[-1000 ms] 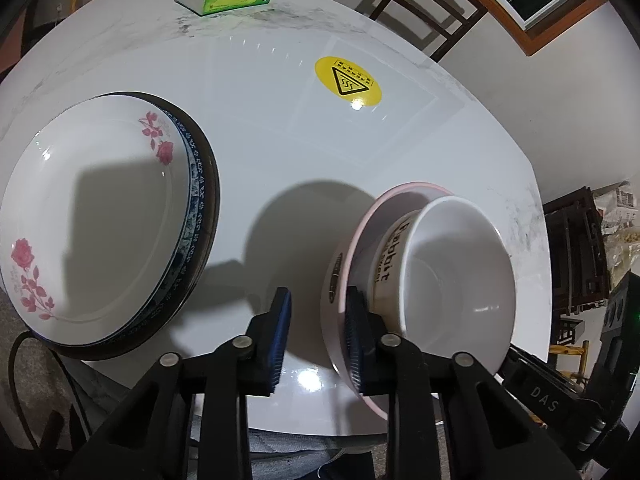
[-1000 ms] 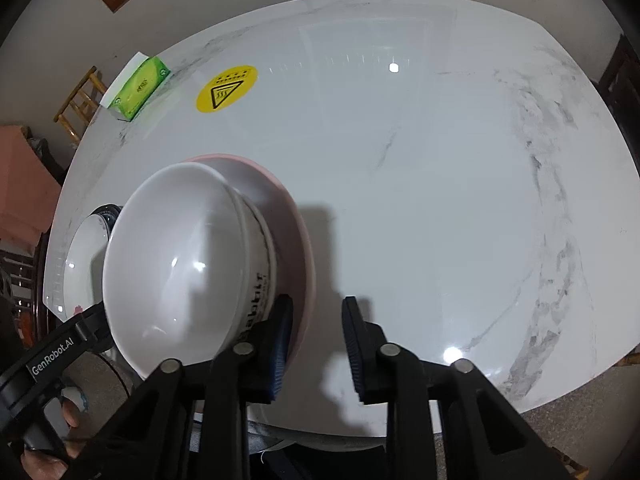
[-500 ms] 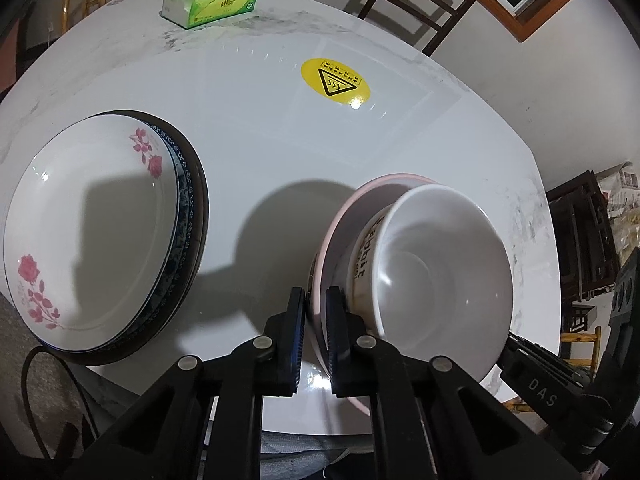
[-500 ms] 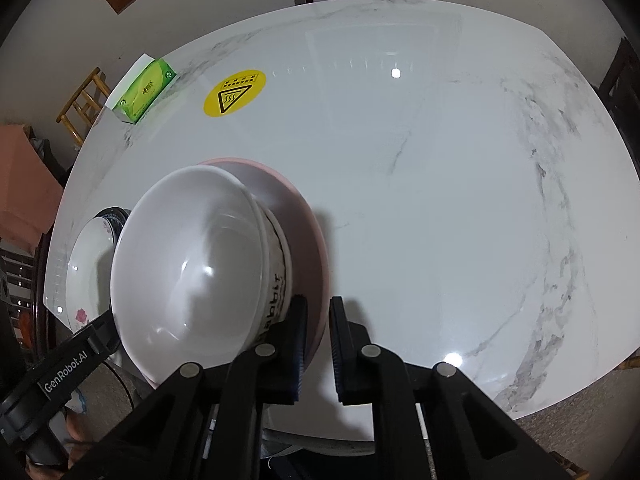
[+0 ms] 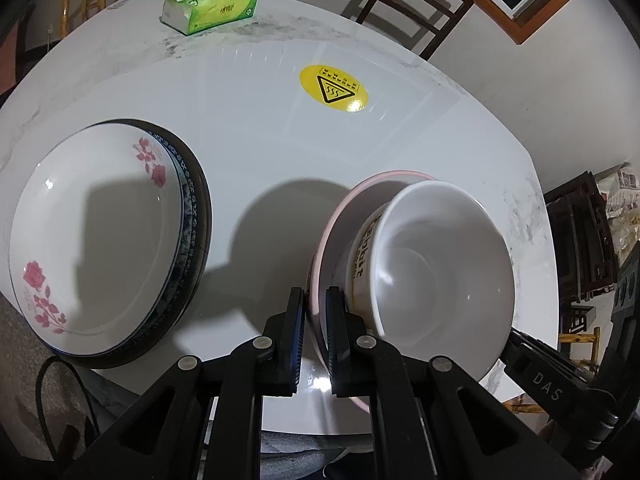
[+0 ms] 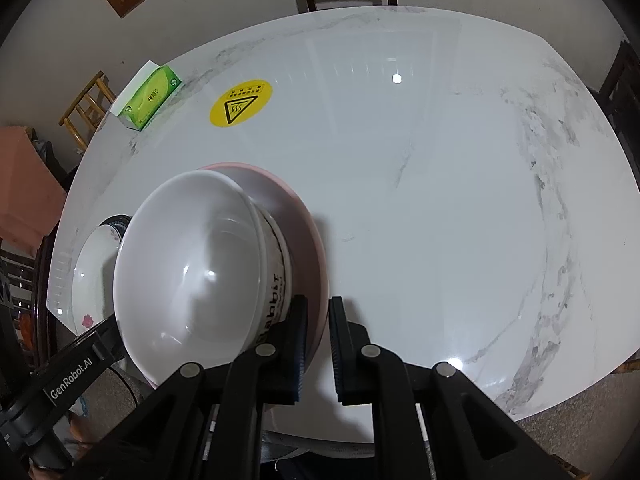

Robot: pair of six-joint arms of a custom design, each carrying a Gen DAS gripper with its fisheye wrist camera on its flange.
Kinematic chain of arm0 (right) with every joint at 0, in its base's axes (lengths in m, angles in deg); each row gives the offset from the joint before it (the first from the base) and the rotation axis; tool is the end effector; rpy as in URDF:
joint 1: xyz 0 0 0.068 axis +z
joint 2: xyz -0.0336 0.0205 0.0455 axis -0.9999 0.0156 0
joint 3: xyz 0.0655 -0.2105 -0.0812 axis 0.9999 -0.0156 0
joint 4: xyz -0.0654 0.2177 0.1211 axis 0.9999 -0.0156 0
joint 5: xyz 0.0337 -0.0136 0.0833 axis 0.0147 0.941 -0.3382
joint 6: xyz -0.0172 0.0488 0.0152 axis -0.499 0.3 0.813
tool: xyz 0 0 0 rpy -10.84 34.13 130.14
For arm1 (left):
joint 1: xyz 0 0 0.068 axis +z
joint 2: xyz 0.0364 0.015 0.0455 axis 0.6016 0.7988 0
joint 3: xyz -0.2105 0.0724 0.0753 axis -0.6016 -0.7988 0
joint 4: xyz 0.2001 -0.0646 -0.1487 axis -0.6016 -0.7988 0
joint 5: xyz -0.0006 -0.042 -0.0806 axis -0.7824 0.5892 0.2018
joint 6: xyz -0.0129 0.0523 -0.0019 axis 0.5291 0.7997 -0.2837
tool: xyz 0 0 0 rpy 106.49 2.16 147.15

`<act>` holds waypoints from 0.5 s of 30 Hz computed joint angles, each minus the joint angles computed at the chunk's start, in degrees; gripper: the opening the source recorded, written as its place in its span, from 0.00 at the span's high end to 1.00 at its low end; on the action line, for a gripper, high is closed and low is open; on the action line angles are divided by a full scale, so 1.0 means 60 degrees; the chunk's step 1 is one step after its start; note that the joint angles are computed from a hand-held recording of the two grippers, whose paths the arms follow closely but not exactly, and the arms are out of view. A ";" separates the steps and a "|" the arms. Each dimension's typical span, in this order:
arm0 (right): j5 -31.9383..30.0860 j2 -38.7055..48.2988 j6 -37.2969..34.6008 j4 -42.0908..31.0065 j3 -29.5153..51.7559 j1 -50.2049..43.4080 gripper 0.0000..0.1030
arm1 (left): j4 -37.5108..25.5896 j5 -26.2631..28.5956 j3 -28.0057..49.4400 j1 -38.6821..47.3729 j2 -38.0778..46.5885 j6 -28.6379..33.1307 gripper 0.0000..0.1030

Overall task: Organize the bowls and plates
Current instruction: 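Carry the nested bowls over the pink-flowered plate stack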

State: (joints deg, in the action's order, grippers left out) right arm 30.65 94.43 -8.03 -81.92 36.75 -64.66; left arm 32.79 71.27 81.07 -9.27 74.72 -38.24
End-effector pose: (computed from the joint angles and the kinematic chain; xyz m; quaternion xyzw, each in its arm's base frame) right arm 0.1930 0.0875 0.1077 0.0565 0.9822 0.0801 0.1602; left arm 0.2092 -0.2170 0.1147 -0.0580 0.9695 -0.1701 0.1667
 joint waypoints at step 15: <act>0.0379 0.0075 0.0335 -0.0796 0.1086 0.0980 0.89 | -0.0799 -0.0254 -0.0473 0.0392 -0.1448 0.0231 0.94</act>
State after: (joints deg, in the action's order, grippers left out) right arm 32.92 94.87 -6.01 -86.69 43.27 -58.77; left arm 28.00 69.75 78.23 -6.91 66.03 -36.86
